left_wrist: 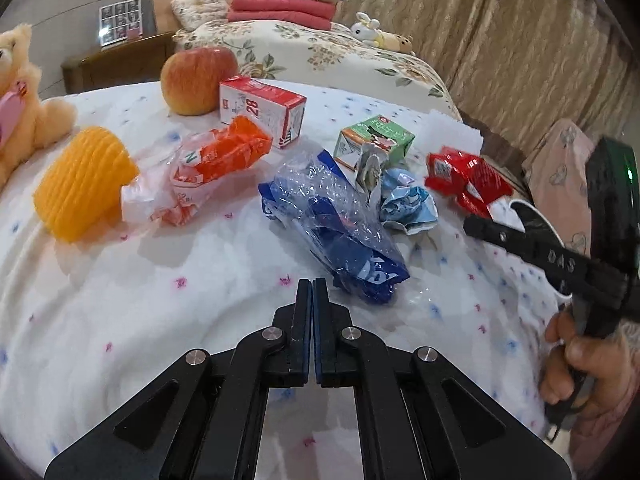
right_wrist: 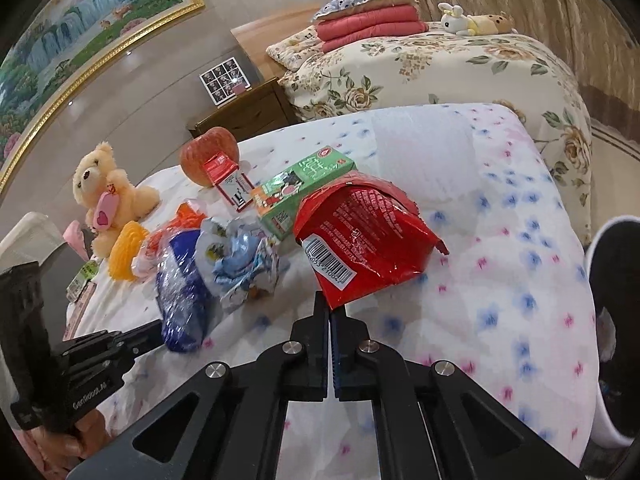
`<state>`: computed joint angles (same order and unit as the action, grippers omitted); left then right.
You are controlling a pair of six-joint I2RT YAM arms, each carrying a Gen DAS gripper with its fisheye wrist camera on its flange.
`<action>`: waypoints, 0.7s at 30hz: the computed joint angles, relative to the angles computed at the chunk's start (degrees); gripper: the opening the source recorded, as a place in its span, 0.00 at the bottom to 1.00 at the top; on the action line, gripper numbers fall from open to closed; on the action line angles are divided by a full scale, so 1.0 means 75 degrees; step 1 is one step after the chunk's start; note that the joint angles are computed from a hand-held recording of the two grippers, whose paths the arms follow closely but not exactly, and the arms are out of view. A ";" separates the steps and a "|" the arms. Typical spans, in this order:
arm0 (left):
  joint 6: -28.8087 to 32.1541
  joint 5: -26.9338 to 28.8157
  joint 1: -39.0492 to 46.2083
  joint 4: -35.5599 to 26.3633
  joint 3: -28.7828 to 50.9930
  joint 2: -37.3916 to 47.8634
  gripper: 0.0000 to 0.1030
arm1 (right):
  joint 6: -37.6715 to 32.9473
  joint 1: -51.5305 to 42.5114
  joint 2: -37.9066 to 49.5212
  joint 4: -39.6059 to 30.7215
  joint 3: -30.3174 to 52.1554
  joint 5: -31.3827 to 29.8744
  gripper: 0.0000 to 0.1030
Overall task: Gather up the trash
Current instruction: 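Grasp the clear-and-blue plastic wrapper with the left gripper while the right gripper grasps the red snack packet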
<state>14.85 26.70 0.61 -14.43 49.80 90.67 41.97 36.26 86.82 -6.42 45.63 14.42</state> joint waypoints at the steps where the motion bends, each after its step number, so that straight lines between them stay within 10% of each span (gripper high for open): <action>1: -0.0062 0.0091 0.0002 -0.0073 -0.0004 -0.0044 0.14 | 0.0077 0.0059 -0.0104 0.0002 -0.0088 0.0026 0.00; 4: -0.0409 0.0121 -0.0086 0.0049 -0.0186 -0.0301 0.46 | 0.0290 0.0209 -0.0382 0.0024 -0.0342 0.0097 0.00; 7: -0.0691 -0.0054 -0.0351 0.0092 -0.0211 -0.0361 0.53 | 0.0488 0.0335 -0.0648 0.0036 -0.0599 0.0193 0.00; 21: -0.2231 -0.0597 -0.1210 0.0195 0.0159 0.0122 0.57 | 0.1020 0.0599 -0.1607 -0.0337 -0.1176 0.0577 0.00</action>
<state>-1.88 22.23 -8.47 -12.97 51.00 91.59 49.62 40.75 74.77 -8.95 36.81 18.75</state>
